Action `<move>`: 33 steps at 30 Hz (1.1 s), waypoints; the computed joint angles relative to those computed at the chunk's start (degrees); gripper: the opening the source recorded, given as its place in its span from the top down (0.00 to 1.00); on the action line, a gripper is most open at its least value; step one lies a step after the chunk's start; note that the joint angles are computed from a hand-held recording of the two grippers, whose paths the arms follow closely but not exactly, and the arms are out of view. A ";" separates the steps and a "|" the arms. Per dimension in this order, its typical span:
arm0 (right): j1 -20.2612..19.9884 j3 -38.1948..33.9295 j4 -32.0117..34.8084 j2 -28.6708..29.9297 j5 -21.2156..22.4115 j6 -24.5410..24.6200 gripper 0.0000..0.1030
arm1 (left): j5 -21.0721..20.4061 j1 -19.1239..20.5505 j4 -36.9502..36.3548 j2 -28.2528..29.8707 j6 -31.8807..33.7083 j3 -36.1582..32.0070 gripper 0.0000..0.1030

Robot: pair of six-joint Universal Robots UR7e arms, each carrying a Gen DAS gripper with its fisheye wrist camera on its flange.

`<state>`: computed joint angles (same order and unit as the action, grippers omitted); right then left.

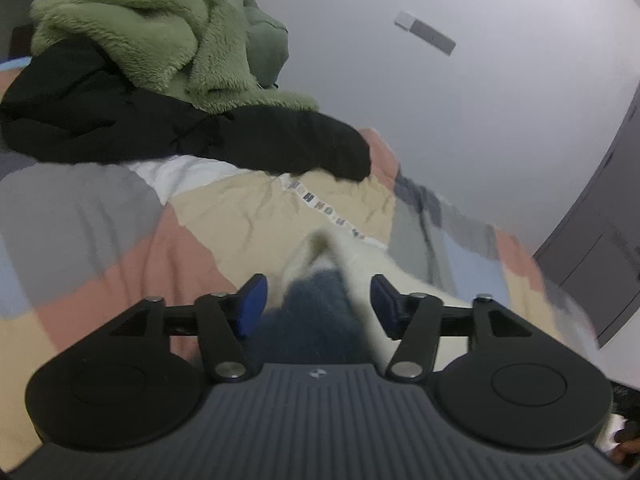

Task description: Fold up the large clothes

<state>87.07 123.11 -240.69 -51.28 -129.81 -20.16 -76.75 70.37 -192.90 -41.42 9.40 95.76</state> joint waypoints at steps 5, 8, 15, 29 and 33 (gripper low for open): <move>3.38 -0.25 -9.48 2.33 -0.06 -9.33 0.29 | -0.97 -1.92 -3.09 -4.78 -1.99 8.28 0.31; 4.84 1.34 -13.57 2.36 2.62 -11.12 0.31 | -1.65 -3.26 -4.33 -6.75 -1.82 12.34 0.24; 7.84 4.89 -13.02 3.51 7.75 -6.95 0.31 | -6.46 -3.49 -0.33 -8.35 -8.71 15.77 0.21; 7.92 1.13 1.10 8.81 5.45 1.13 0.29 | -20.57 3.87 20.17 -4.05 -29.70 8.08 0.12; 8.16 0.86 1.19 9.02 5.11 1.28 0.29 | -25.18 7.02 16.52 -0.60 -38.17 5.44 0.12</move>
